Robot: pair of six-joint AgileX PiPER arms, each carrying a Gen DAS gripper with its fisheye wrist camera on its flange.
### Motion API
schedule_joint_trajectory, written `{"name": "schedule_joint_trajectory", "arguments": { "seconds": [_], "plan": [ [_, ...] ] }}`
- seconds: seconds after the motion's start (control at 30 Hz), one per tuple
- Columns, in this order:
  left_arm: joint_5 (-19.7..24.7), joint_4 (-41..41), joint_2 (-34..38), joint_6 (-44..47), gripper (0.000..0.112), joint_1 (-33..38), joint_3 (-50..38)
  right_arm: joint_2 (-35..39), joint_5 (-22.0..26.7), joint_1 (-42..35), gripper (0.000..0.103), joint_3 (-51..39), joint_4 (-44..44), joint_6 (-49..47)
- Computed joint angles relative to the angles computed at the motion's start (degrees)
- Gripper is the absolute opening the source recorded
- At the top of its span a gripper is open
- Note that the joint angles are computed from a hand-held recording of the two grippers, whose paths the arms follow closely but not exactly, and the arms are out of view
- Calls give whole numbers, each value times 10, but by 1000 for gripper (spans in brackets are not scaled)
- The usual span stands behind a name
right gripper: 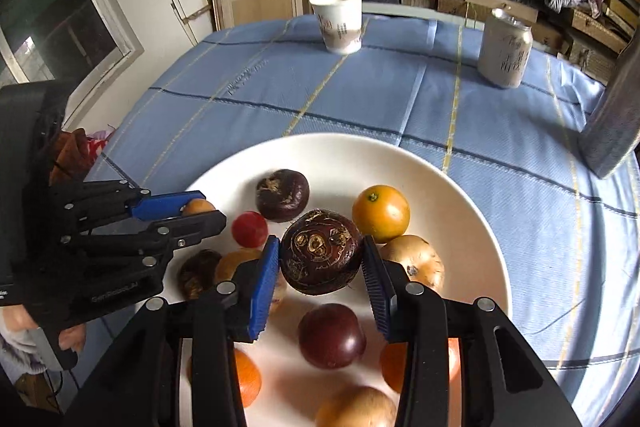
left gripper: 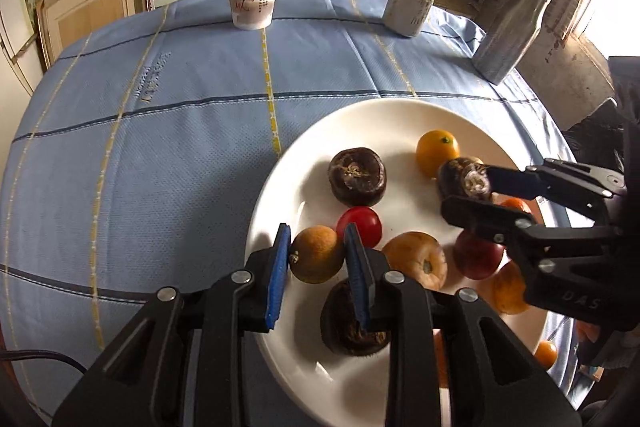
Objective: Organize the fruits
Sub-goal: 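Carry both fruits onto the white plate and open both grippers, then grasp a pale orange striped fruit from the pile with the left gripper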
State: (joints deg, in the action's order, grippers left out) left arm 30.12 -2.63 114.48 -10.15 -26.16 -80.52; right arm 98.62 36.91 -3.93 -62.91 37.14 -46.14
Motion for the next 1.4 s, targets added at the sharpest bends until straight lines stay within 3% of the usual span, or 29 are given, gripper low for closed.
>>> {"name": "schedule_joint_trajectory", "arguments": {
  "seconds": [0.13,0.27,0.47,0.67,0.97,1.4],
  "plan": [
    [-8,0,6,-4,31,1,-3,15,-1,-1,42,-7,6,1],
    [-9,7,-1,-11,44,-1,1,9,2,-1,45,-7,9,-2],
    [-4,56,-29,-58,46,-13,17,-26,15,-13,45,4,14,-5],
    [8,129,-77,-134,55,-34,49,-90,37,-30,45,31,17,-8],
    [24,224,-174,-241,57,-84,136,-210,82,-72,45,107,12,-21],
    [61,317,-299,-377,65,-177,256,-382,188,-178,50,218,9,-60]
  ]
}}
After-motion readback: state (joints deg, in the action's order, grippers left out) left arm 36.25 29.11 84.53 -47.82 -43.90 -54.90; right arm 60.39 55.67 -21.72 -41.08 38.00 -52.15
